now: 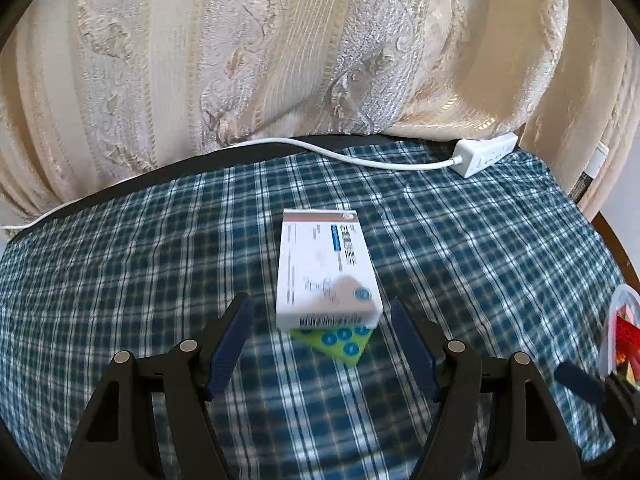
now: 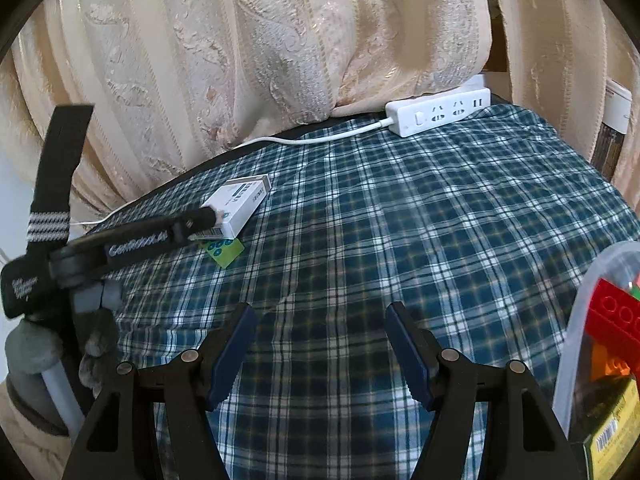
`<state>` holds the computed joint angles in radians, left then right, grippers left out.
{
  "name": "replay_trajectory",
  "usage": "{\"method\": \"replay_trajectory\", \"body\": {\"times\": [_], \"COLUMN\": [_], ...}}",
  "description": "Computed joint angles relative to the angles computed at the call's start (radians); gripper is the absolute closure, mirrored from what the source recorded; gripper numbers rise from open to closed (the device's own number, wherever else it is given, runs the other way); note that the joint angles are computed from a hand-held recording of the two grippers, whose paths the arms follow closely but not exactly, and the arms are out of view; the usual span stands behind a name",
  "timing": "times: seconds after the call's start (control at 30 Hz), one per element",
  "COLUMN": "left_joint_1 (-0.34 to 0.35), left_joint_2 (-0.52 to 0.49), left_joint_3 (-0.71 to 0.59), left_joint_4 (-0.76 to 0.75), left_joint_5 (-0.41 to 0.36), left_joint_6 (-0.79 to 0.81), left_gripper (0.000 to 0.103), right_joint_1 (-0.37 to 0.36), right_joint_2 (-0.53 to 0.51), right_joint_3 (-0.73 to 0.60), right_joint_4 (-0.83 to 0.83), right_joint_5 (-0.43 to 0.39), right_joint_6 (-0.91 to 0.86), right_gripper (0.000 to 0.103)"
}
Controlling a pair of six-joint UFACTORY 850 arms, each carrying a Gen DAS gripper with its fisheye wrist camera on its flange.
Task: Organize objects
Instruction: 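Grasp the white medicine box with the left tool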
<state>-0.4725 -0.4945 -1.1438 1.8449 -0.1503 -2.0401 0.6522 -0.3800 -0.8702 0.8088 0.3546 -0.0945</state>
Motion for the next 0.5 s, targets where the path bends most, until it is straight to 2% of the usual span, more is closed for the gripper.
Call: {"method": "replay_trajectory", "body": {"times": [0.13, 0.27, 0.4, 0.5], "left_joint_1": [0.001, -0.002, 0.006, 0.012], "left_joint_2": [-0.047, -0.086, -0.136, -0.156], "left_joint_3": [-0.057, -0.103, -0.162, -0.181], "left_joint_4": [-0.17, -0.251, -0.47, -0.533], "left_joint_5": [0.001, -0.013, -0.023, -0.025], "left_joint_6": [0.179, 0.279, 0.501, 0.559], "left_gripper": [0.028, 0.027, 0.027, 0.027], "right_joint_1": [-0.006, -0.015, -0.022, -0.024], "right_joint_2": [-0.01, -0.022, -0.036, -0.046], "right_joint_3": [-0.007, -0.013, -0.022, -0.031], "right_joint_4": [-0.045, -0.094, -0.118, -0.117], "right_joint_5": [-0.008, -0.02, -0.035, -0.048], "right_joint_6": [0.041, 0.088, 0.11, 0.104], "right_gripper": [0.032, 0.032, 0.032, 0.032]}}
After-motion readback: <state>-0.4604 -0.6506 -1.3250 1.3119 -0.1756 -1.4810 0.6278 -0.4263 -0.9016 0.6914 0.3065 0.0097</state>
